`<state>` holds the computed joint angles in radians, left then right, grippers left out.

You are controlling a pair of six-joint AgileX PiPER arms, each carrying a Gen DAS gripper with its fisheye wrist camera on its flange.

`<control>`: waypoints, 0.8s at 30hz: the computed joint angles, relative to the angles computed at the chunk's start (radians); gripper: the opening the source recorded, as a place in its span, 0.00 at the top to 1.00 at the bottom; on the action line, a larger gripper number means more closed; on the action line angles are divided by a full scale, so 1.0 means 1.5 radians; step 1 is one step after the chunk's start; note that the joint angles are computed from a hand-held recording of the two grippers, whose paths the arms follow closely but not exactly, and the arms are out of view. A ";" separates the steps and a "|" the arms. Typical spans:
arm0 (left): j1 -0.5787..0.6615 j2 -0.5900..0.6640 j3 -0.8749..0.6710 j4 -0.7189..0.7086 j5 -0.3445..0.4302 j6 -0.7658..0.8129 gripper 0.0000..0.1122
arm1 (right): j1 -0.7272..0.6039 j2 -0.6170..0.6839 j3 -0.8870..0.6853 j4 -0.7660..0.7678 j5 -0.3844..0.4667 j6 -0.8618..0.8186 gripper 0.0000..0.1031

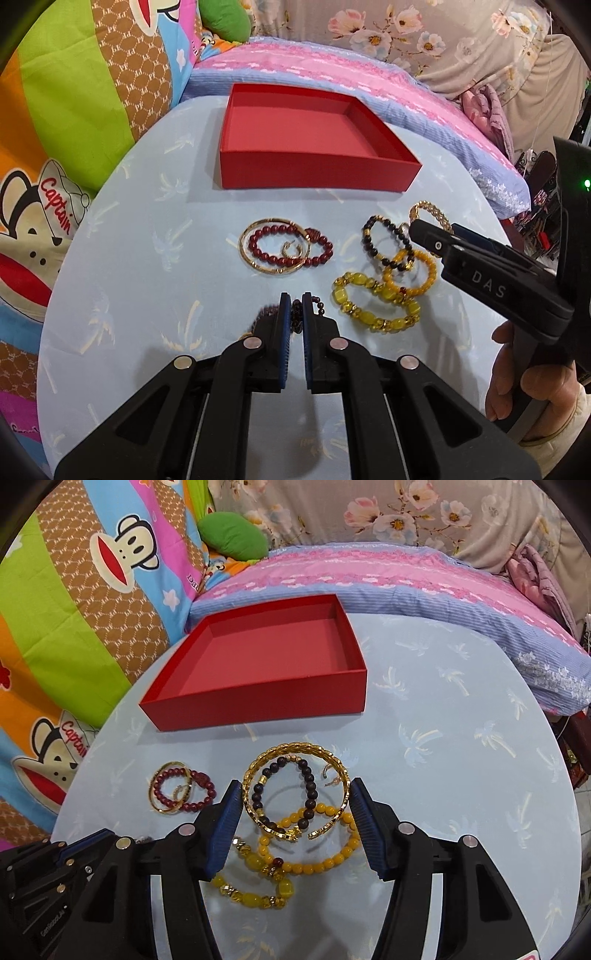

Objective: Organize jewelry
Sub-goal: 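Carry both bracelets into the red box and open both tools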

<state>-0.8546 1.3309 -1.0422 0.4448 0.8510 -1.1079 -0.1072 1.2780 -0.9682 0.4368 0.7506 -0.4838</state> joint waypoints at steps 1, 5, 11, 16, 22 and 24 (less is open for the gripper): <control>0.001 -0.001 -0.007 0.002 0.003 0.003 0.95 | -0.003 -0.003 -0.003 0.005 0.005 -0.005 0.45; 0.012 0.008 -0.048 0.004 0.015 0.031 0.95 | -0.010 0.004 -0.035 0.021 0.025 -0.015 0.45; 0.080 0.061 -0.163 -0.006 0.006 0.126 0.95 | 0.011 0.061 -0.117 0.017 0.030 -0.007 0.45; 0.173 0.160 -0.314 -0.057 -0.006 0.263 0.95 | 0.025 0.201 -0.296 0.022 0.080 0.023 0.45; 0.274 0.339 -0.550 -0.153 0.024 0.422 0.95 | 0.067 0.413 -0.595 -0.043 0.150 0.101 0.45; 0.296 0.400 -0.625 -0.183 0.046 0.454 0.95 | 0.074 0.500 -0.721 -0.061 0.201 0.130 0.45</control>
